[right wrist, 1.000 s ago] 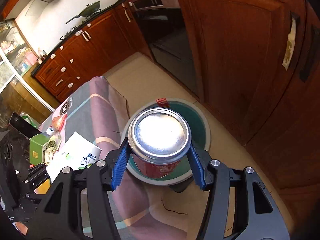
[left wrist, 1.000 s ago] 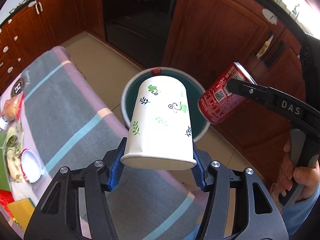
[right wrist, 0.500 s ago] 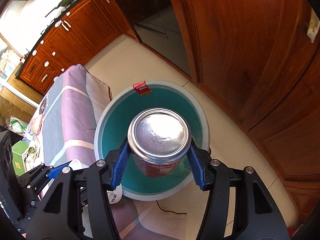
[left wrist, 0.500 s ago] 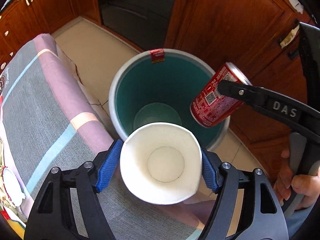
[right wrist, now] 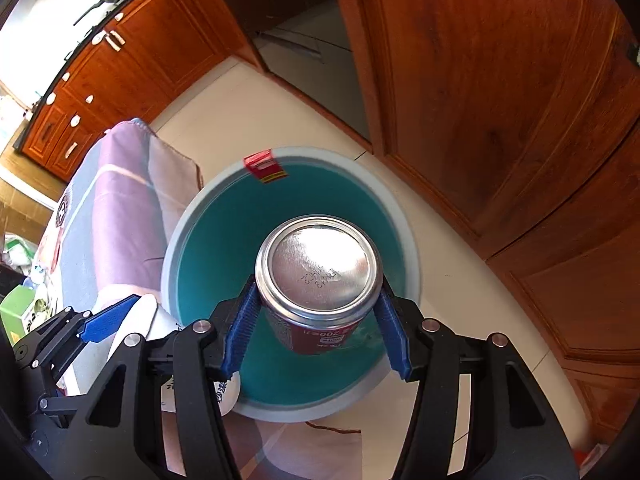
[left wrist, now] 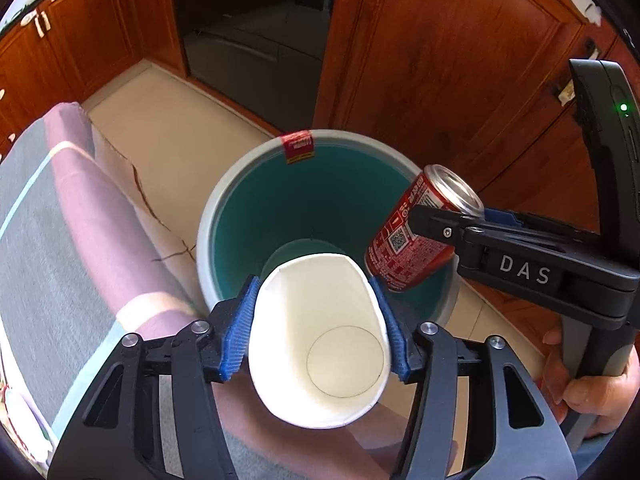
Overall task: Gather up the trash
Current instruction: 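Carry the cup and can over the teal bin and open both grippers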
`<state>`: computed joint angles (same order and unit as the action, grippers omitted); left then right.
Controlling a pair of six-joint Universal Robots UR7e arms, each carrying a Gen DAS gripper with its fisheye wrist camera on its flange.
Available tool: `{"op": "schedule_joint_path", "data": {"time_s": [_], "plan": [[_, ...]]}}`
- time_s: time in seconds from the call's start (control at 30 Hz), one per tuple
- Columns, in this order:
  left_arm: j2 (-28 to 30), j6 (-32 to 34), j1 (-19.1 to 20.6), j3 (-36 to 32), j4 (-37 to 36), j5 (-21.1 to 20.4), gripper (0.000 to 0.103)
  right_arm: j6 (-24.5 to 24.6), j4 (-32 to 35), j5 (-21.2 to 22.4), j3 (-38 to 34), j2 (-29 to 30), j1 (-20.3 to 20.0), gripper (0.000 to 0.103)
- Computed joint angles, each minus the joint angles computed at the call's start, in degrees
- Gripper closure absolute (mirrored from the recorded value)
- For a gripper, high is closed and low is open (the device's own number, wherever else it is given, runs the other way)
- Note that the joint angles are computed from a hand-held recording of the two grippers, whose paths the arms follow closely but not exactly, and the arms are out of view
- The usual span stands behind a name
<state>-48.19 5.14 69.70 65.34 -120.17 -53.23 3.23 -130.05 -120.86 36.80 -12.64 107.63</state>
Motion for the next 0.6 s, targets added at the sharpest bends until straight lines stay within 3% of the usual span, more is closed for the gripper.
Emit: {"op": "schedule_joint_path", "data": {"time_s": [0.13,0.27,0.47,0.6], "plan": [[0.8,-0.4,0.1,-2.6,-0.3,-1.5,0.045,0.3,0.9,0.3,-2.6,0.8,-0.2,0.049],[0.9,0.7,-0.4,-3.0,-2.7,0.2,0.026,-0.1,3.3,0.6,-5.8,2.2,-0.1,0.049],[0.3,-1.2,-0.6,-2.8,-1.1,1.5,0.010,-0.4,4.5,1.4,-5.3,1.9,0.0,0.049],[-0.6,-2.5,-0.9,-1.5,-0.3,2.6,0.007,0.3,6.1,1.7,-4.5,1.6,-0.1,0.049]]}}
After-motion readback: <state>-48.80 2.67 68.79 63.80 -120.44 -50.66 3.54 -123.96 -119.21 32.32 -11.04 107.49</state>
